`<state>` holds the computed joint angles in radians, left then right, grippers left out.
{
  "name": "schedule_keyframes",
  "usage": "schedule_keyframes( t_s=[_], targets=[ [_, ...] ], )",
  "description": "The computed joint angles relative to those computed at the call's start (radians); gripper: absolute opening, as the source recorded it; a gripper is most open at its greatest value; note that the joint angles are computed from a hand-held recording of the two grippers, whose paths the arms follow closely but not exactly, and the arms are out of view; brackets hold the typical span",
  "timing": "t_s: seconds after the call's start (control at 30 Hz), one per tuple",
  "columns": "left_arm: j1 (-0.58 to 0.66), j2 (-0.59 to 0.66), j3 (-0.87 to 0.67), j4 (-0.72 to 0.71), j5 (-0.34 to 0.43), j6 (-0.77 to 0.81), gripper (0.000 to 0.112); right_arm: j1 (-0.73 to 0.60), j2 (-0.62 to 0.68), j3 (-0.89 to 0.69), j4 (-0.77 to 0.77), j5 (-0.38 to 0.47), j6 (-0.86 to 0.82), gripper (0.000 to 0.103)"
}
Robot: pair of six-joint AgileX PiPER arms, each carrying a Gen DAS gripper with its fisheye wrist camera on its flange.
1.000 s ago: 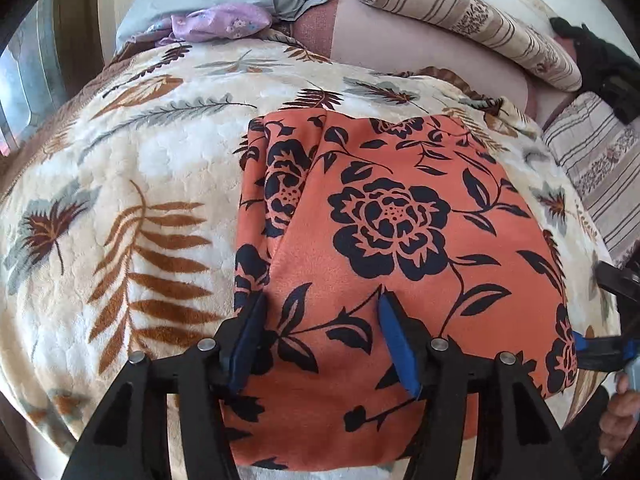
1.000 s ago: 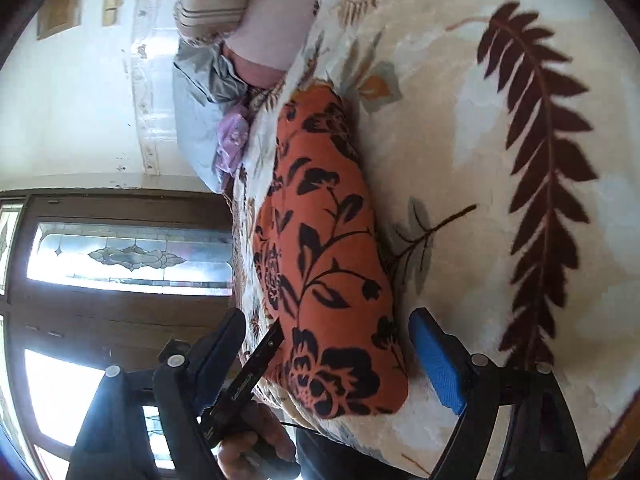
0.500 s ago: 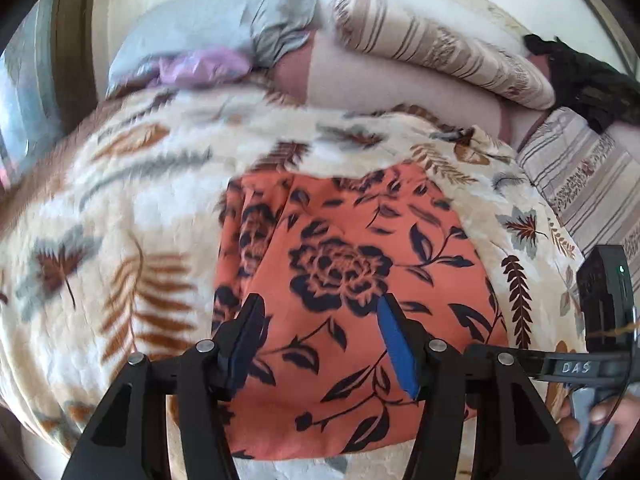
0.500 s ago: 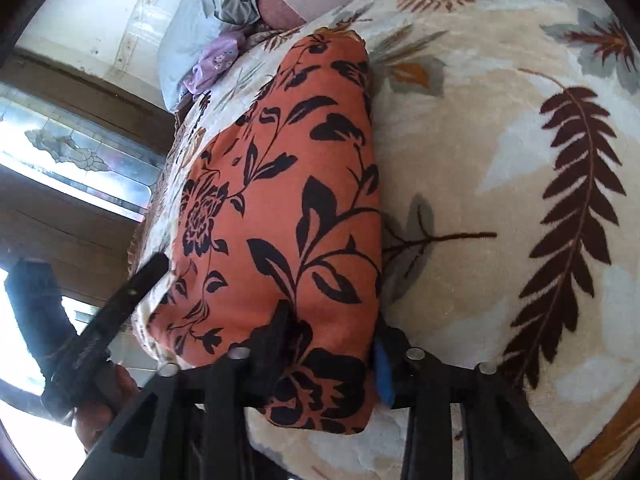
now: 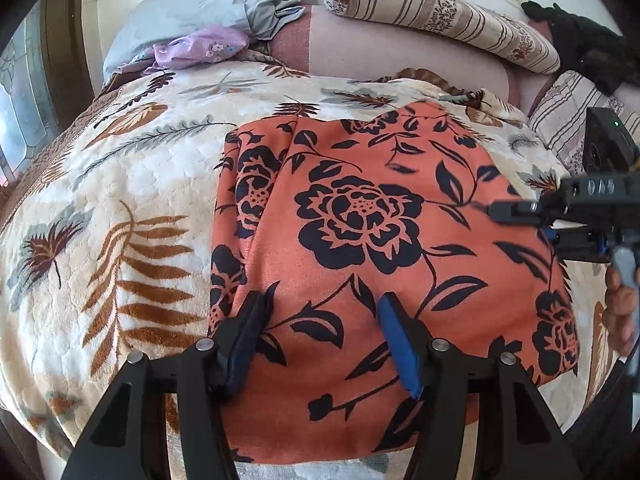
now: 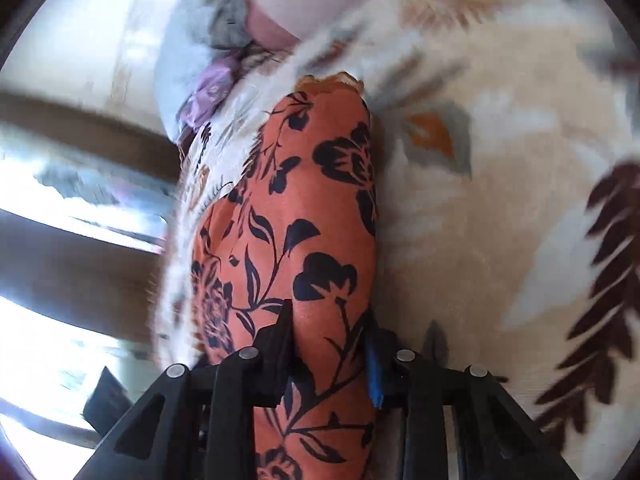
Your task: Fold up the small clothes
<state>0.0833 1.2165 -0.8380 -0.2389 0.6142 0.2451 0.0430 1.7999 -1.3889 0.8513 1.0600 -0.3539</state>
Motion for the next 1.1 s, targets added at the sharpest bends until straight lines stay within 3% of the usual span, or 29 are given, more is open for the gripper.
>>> schedule_keyframes(
  t_s=[0.03,0.1,0.17,0.23,0.3,0.37,0.4,0.43,0.47,0.53,0.6,0.67,0.7,0.77,0.87,1.0,1.1],
  targets=[
    [-0.01,-0.003,0.006,0.016,-0.011,-0.014,0.061,0.012,0.007,0.019,-0.021,-0.025,-0.001,0.031],
    [-0.037,-0.004,0.008,0.075,-0.024,-0.071,0.062,-0.029,0.06,0.004,0.056,0.025,0.036,0.035],
    [-0.009,0.0,0.0,0.016,-0.007,-0.027,0.062,-0.036,0.061,-0.023,0.071,0.045,0.058,0.044],
    [0.005,0.001,0.002,-0.016,-0.006,0.006,0.062,-0.053,0.059,-0.047,0.125,0.054,0.038,0.075],
    [-0.01,0.0,0.003,0.014,-0.011,-0.026,0.062,-0.085,0.079,-0.055,0.226,0.023,0.026,0.081],
    [-0.006,0.004,-0.004,0.007,-0.002,-0.028,0.062,-0.075,0.207,-0.188,0.214,0.051,0.135,0.081],
    [-0.004,0.005,-0.006,0.003,0.001,-0.027,0.062,-0.055,0.288,-0.285,0.153,0.091,0.221,0.071],
    [-0.002,0.007,-0.009,0.001,0.006,-0.024,0.062,-0.037,0.328,-0.343,0.123,0.106,0.267,0.038],
    [0.004,0.008,-0.013,-0.009,0.013,-0.015,0.062,-0.016,0.328,-0.395,0.068,0.118,0.272,0.038],
    [0.024,0.012,-0.017,-0.047,0.022,0.011,0.062,0.041,0.248,-0.407,-0.053,0.041,0.221,0.036],
    [0.006,0.016,-0.02,-0.024,0.015,-0.015,0.062,0.077,0.269,-0.445,-0.192,0.028,0.29,0.036],
    [0.003,0.018,-0.027,-0.011,0.026,-0.033,0.062,0.064,0.291,-0.445,-0.187,0.035,0.339,0.048],
    [0.017,0.02,-0.031,-0.036,0.037,-0.011,0.062,0.053,0.256,-0.396,-0.164,0.012,0.347,0.058],
    [0.039,0.025,-0.035,-0.079,0.05,0.033,0.062,0.052,0.181,-0.328,-0.175,-0.017,0.333,0.07],
    [0.031,0.029,-0.041,-0.063,0.054,0.015,0.062,0.038,0.014,-0.176,-0.107,-0.063,0.229,0.07],
    [0.03,0.033,-0.041,-0.059,0.052,0.014,0.062,0.029,-0.149,0.013,0.122,-0.026,0.047,0.073],
    [0.036,0.053,-0.082,-0.057,0.101,0.028,0.062,0.083,-0.106,0.114,0.099,0.015,0.009,0.077]
  ],
)
